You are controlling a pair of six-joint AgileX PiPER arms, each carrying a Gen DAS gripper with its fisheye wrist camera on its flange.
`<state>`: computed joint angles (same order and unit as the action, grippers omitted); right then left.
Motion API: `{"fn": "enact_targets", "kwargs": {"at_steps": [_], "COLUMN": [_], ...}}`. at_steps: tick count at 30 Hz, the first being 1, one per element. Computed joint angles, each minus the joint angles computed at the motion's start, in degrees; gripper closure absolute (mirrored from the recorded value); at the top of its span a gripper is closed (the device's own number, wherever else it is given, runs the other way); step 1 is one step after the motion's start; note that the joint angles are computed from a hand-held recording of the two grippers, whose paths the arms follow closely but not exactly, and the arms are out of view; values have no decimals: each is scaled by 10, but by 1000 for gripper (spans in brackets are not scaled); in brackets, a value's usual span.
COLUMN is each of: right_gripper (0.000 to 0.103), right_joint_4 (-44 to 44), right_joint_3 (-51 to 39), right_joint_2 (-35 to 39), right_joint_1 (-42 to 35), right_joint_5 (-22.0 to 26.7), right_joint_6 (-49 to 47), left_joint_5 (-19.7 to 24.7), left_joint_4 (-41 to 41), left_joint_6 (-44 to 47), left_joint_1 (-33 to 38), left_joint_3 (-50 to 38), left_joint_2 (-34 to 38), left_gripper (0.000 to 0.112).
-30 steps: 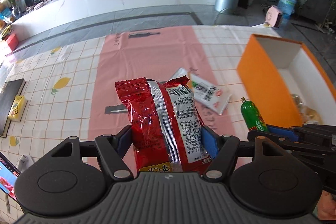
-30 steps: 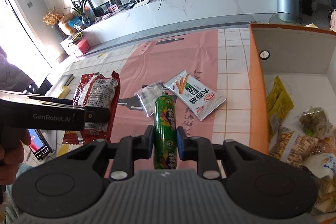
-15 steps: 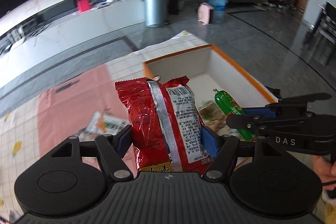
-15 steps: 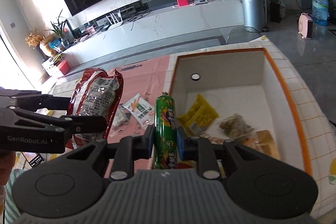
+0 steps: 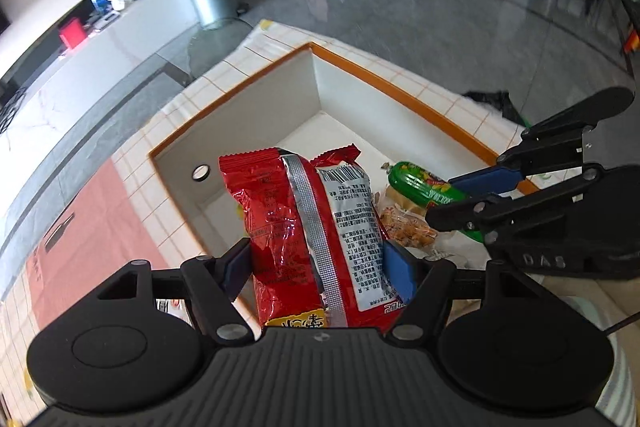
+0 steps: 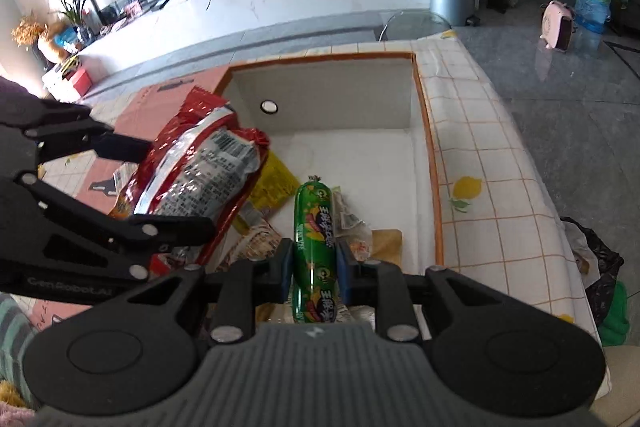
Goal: Organize snacks
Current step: 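Carry the red bag and green sausage over the orange box with both tools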
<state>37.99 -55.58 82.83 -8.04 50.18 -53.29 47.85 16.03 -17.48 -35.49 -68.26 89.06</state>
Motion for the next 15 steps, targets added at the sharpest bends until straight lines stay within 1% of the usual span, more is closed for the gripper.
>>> {"fn": "enact_targets", "kwargs": {"at_steps": [4, 9, 12, 15], "right_gripper": [84, 84, 84, 84], "right_joint_4": [-51, -74, -109, -154], "right_joint_3": [-21, -47, -69, -90], "right_joint_2": [38, 89, 114, 128], "right_joint_1": [37, 58, 79, 101], "right_joint_5": [-28, -39, -38, -24], "right_joint_6": [23, 25, 43, 65], "left_joint_5": [27, 56, 75, 97], "left_joint_4": [-17, -36, -53, -77], "left_joint_6": [51, 97, 138, 183], "left_joint_1": [12, 29, 37, 48], "left_joint_3": [-44, -78, -102, -128], "left_joint_2": [58, 104, 124, 149], "left_gripper": [32, 32, 32, 32]}}
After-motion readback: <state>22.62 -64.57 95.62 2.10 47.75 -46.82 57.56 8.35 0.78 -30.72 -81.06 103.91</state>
